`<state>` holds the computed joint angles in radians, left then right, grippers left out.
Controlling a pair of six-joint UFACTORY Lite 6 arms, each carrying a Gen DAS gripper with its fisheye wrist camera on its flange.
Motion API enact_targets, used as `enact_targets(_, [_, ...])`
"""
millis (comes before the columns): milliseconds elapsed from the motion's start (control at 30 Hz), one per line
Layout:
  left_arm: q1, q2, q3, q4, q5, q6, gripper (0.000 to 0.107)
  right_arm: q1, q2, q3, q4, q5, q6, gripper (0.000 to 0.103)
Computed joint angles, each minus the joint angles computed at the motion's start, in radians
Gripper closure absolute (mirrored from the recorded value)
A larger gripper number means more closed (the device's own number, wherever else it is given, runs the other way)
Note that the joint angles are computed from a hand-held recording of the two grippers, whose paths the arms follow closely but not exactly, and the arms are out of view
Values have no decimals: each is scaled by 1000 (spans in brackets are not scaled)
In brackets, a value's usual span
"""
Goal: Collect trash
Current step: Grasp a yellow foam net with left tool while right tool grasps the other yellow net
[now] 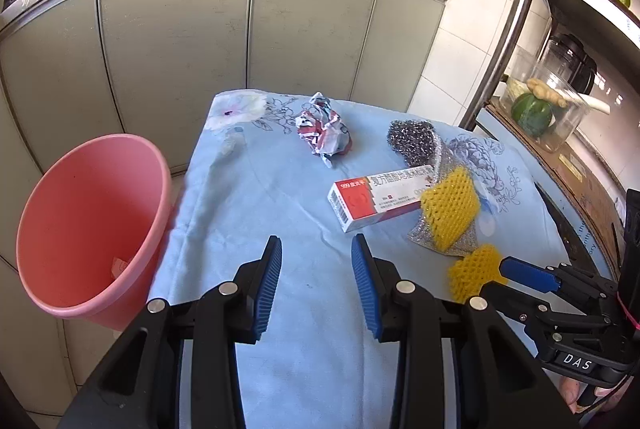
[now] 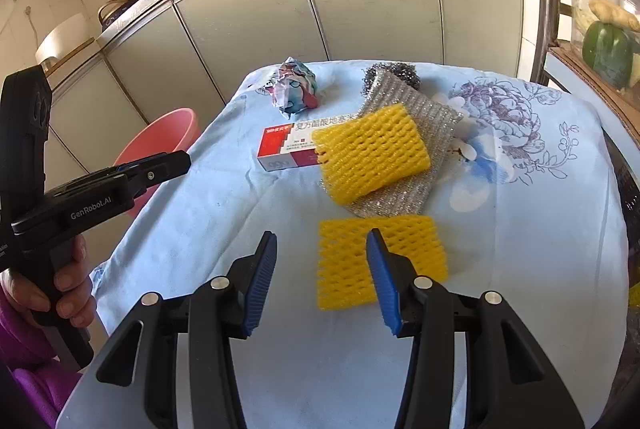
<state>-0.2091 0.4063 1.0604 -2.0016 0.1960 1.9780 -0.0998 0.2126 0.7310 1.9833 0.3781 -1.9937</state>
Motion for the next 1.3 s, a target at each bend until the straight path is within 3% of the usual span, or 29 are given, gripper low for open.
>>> enact_targets(533, [-25,11,16,56,0,-46,71,-149,26,-58,-42,72,-43,56])
enact_targets(800, [-36,21,33,119,12,-97,71,-90,55,-19,-65,52,-1,55])
enact_targets(1000, [-42,21,48,140,18,-114,71,-39,18,-35,57,0,-112,55])
enact_targets(1167, [-57,53,108,301,44,-280,71,-115,46,-21,-54,18,-42,55])
enact_targets(1300, [-105,109,195,368,51,-333,70,-196,89,7,-246,114,158,55])
